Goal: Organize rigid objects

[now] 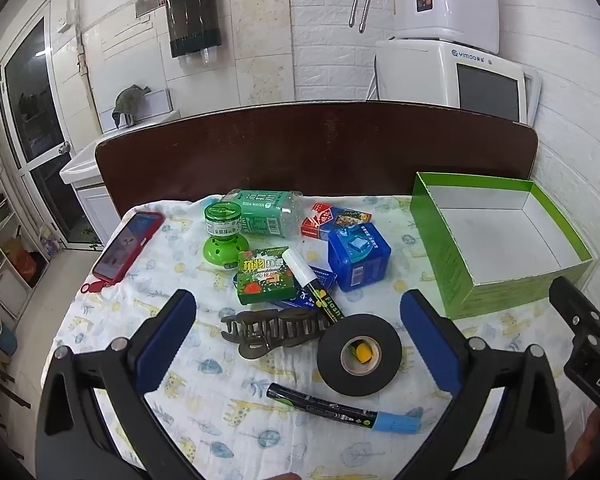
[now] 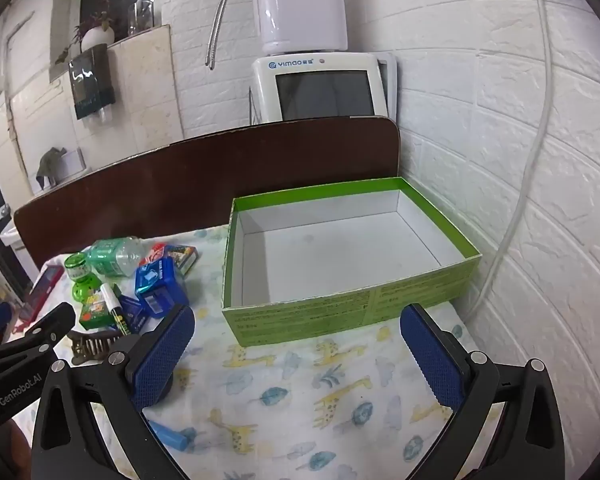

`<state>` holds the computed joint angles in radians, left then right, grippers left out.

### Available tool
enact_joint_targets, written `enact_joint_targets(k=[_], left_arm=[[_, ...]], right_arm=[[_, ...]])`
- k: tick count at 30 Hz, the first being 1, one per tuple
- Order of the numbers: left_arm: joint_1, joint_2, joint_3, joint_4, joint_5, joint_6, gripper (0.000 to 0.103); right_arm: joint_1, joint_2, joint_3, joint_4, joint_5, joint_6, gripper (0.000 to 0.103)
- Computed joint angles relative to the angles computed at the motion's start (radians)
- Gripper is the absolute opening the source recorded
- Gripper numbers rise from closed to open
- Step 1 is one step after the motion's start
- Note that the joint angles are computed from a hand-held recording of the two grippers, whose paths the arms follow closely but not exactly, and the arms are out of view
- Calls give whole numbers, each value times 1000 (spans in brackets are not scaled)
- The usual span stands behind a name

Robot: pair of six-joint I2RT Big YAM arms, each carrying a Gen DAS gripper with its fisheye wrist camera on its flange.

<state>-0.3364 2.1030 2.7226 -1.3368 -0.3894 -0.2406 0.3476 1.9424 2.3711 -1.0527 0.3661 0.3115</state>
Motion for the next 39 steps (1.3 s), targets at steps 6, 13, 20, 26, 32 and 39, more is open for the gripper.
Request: enact_joint_targets(k=[6,13,20,26,32,39], left_arm=[[2,-71,-143,89,15,-14,102],[13,-48,-116,72,44,3,102],[8,-16,-49,33,38,1,102],[10,-8,-37,23,51,-1,102],[9,-5,-29,16,49,-2,102],[10,-11,-38,22,45,2,102]], right_arm=[[-4,2,-6,6,-17,14,103],[-1,19,22,-17,-4,24,103],[0,18,18,-16,-8,15,103],[2,20,19,-19,-6,19,103],[1,15,12,-13,-7,18,103],[3,14,10,-12,-10,17,103]])
